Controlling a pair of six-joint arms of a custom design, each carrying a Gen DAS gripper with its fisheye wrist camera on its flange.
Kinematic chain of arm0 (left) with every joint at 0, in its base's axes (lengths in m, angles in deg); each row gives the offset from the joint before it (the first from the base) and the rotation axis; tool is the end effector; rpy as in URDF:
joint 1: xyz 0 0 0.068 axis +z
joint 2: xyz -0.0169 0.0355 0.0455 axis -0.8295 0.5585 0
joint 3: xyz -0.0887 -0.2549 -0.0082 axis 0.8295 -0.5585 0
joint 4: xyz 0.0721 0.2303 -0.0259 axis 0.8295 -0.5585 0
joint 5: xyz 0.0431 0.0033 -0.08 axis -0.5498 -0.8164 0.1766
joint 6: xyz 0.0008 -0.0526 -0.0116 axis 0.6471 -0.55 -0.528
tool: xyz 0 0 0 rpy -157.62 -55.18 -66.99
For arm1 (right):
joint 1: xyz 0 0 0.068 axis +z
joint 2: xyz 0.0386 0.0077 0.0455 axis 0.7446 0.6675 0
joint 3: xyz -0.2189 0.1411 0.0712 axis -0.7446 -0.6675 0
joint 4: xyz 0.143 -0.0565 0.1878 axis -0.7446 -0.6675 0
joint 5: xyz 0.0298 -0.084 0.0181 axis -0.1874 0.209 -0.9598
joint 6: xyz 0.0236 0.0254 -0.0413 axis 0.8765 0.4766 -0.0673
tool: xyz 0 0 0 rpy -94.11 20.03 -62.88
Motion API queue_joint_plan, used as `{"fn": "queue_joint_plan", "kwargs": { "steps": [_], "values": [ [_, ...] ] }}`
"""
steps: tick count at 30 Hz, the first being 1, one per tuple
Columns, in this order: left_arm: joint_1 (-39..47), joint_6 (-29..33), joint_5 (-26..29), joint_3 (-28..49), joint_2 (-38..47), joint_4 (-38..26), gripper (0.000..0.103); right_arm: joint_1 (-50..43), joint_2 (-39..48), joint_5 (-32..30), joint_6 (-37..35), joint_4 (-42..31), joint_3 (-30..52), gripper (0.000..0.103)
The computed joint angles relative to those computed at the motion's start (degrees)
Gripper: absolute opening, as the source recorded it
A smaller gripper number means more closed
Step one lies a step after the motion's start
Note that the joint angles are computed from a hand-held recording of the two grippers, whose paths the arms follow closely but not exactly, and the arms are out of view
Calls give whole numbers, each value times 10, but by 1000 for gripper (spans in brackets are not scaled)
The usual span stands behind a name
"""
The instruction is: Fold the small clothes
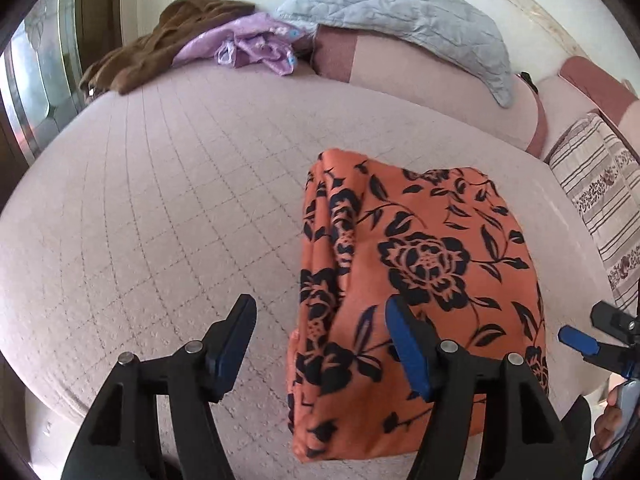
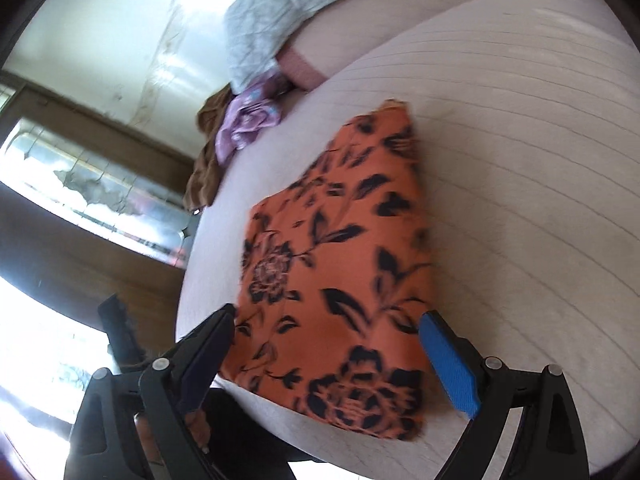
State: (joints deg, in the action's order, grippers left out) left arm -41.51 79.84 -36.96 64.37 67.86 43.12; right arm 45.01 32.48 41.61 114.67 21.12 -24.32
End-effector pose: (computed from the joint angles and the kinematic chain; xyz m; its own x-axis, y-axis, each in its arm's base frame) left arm 0.1930 0.0371 0.2188 -0.8268 0.0631 -0.5590 0.1773 0.9723 -0.1525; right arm 0.1434 0.0123 0.2148 -0.8355 0.4442 -0.3235 0.1143 0.7162 0.6884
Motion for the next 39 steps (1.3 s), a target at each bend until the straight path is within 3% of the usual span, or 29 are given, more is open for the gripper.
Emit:
{"fn": "queue_joint_plan", "kwargs": {
  "steps": [6, 11, 17, 20, 23, 27, 39],
  "values": [
    [-22, -4, -18, -9, -34, -11, 68, -67, -33, -14, -43, -70, -14, 95],
    [-15, 1, -16, -7, -40, -18, 68, -78, -26, -22, -51, -67, -26, 95],
    [-5, 2, 7, 7, -15, -18, 69, -59, 21, -15, -42, -17, -22, 95],
    [11, -6, 53, 19, 16, -11, 77, -54, 69, -11, -40, 19, -8, 95],
    [16, -21, 88, 25, 61, 7, 77, -46, 126, -13, -33, 62, 8, 95],
    [-19, -44, 38, 21, 107, 37, 77, -21, 189, -1, -15, 111, 23, 95],
    [-1, -37, 59, 12, 135, 43, 77, 6, 244, 10, -5, 158, 13, 95]
  ]
}}
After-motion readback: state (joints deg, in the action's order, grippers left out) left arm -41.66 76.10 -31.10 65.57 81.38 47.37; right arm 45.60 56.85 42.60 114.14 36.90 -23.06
